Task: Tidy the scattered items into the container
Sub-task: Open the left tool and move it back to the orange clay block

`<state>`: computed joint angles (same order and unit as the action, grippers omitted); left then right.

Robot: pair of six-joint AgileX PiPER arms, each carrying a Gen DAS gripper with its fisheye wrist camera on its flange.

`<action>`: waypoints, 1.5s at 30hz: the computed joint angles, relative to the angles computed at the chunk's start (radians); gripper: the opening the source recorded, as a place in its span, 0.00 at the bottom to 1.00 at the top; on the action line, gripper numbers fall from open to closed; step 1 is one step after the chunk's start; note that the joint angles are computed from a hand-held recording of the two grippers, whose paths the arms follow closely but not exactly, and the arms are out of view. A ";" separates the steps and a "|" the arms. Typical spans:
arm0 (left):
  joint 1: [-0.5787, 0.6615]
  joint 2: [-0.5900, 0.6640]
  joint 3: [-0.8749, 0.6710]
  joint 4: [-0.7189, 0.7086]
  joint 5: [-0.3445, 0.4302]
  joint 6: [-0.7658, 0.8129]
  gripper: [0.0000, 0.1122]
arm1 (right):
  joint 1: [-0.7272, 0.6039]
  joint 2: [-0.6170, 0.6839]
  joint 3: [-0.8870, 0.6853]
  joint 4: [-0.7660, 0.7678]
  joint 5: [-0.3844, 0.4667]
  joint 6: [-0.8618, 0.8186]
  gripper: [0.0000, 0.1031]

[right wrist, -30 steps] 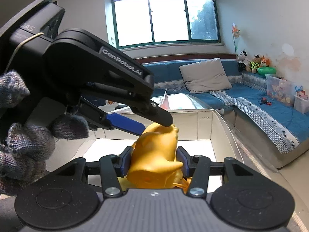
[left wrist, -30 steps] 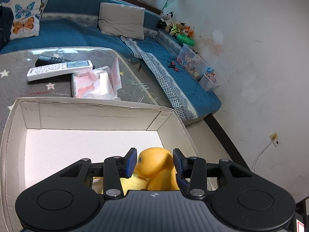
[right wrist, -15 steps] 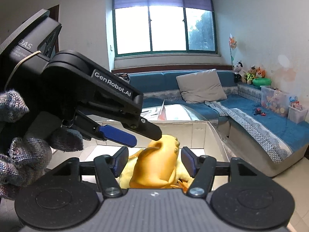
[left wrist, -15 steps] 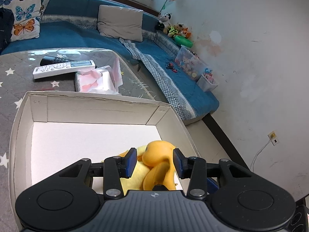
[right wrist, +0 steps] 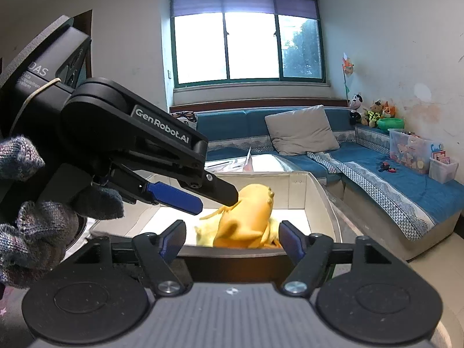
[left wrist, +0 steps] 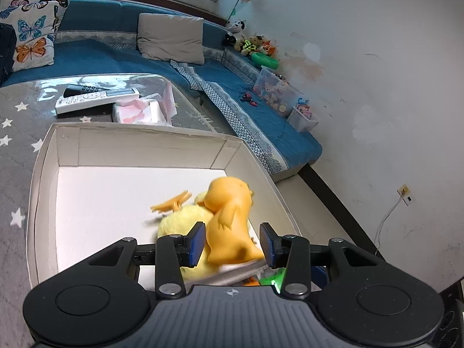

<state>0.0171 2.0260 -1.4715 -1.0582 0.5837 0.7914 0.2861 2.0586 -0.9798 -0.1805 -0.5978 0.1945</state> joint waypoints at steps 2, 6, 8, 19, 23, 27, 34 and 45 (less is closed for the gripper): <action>0.003 -0.026 0.046 -0.034 -0.006 0.047 0.39 | 0.004 -0.008 0.027 0.006 -0.011 -0.008 0.70; 0.009 -0.074 0.136 -0.101 -0.020 0.140 0.39 | 0.014 -0.030 0.087 0.026 -0.027 -0.021 0.72; 0.010 -0.095 0.177 -0.131 -0.031 0.185 0.39 | 0.016 -0.032 0.106 0.032 -0.034 -0.026 0.76; 0.005 -0.123 0.310 -0.180 -0.038 0.281 0.39 | 0.036 -0.006 0.199 0.100 -0.077 -0.058 0.79; -0.001 -0.097 0.299 -0.141 -0.035 0.239 0.39 | 0.035 0.019 0.182 0.119 -0.057 -0.067 0.80; -0.004 -0.091 0.304 -0.157 -0.041 0.252 0.39 | 0.030 0.043 0.150 0.130 -0.029 -0.076 0.80; -0.003 -0.058 0.270 -0.114 -0.033 0.202 0.39 | 0.021 0.079 0.103 0.115 0.000 -0.069 0.81; -0.004 -0.028 0.235 -0.085 -0.019 0.169 0.39 | 0.024 0.079 0.075 0.037 0.059 -0.056 0.82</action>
